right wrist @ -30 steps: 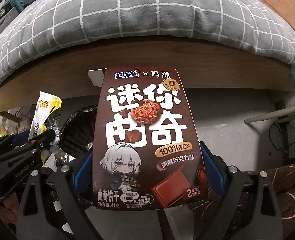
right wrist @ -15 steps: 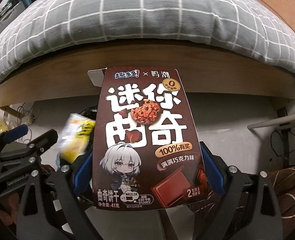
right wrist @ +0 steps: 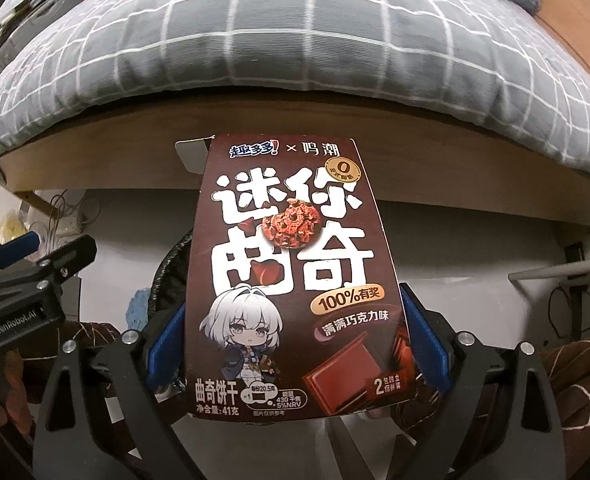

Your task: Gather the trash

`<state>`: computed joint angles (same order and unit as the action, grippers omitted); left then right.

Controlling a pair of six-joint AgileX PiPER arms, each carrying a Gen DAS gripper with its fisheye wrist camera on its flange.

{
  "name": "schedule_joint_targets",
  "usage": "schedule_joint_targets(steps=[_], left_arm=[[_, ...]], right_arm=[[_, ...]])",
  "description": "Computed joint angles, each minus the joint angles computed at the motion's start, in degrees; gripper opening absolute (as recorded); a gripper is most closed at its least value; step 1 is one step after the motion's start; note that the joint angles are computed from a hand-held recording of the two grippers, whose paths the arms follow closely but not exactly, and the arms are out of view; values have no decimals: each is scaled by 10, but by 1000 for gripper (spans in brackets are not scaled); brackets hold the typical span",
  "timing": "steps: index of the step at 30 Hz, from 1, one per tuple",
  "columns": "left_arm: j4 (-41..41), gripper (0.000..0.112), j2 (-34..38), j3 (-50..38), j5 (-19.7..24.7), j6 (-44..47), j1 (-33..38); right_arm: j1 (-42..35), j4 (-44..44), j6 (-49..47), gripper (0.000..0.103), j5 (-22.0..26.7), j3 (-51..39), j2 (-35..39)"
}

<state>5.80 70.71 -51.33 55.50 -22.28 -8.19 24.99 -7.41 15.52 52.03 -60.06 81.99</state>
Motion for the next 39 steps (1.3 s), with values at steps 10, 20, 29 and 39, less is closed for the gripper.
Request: schedule_joint_targets(steps=[10, 20, 29, 39], left_arm=[[2, 97, -29, 13, 11, 25, 45], [13, 97, -24, 14, 17, 12, 38], [17, 97, -39, 15, 23, 1, 27], [34, 97, -67, -24, 66, -16, 0]], right_arm=[[11, 0, -10, 90, 20, -18, 11], [2, 11, -28, 90, 41, -30, 2], [43, -18, 8, 90, 47, -39, 10], [72, -42, 40, 96, 58, -70, -5]])
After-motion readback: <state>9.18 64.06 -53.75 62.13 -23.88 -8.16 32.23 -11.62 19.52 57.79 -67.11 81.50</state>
